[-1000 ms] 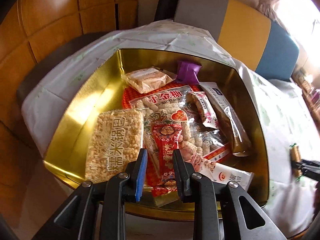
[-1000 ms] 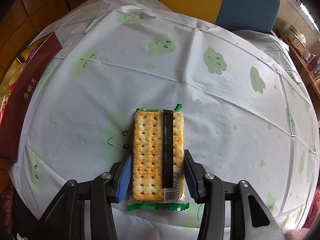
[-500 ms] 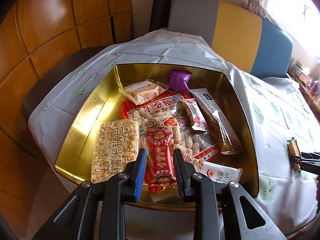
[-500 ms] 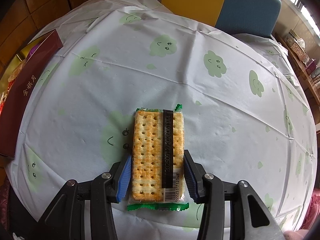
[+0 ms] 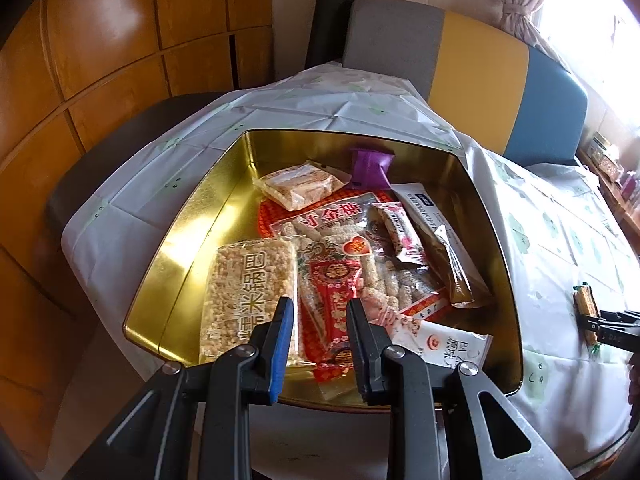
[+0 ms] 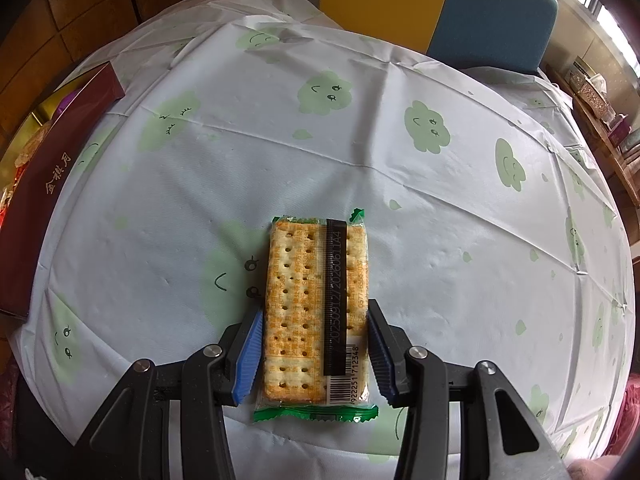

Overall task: Organize snacks
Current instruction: 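Carry the cracker pack into the gold tray and open the right gripper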

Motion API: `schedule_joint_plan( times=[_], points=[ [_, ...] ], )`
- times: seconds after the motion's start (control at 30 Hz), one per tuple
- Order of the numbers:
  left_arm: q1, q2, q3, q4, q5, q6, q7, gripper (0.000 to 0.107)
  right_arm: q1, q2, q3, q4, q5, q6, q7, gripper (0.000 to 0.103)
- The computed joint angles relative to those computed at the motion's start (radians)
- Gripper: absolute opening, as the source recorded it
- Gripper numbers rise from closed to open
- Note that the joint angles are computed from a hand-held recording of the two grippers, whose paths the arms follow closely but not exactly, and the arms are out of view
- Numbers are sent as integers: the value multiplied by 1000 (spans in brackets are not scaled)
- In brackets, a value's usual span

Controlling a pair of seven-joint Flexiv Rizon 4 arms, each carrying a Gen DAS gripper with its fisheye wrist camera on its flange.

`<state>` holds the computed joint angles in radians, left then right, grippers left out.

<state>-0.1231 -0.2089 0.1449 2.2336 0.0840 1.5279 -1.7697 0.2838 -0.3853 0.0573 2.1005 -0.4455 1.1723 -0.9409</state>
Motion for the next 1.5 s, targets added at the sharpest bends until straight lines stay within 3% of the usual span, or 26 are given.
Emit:
schedule_joint_plan(
  times=[0.27,0.5,0.63,0.87,1.13,1.27,1.5],
  points=[
    [19,8,19,16,-11,12,-22,28,27,2,-6,-30,-25,-72,67,48],
    [27,13,50,14,16,13,-59,28,31,25,40,-58,15,-3,67,48],
    [37,15,51,17,24,18,-67,28,41,12,110,-135,91,37,-26,48],
    [55,16,39,27,11,31,-51,28,100,-121,244,-389,260,5,-247,48],
    [75,9,13,46,-41,50,-1,28,221,-326,229,-661,336,-140,-287,49],
    [77,2,8,49,-65,56,15,28,255,-348,191,-668,328,-177,-270,49],
    [47,-7,41,40,-60,54,7,28,254,-297,190,-576,328,-74,-286,53]
  ],
)
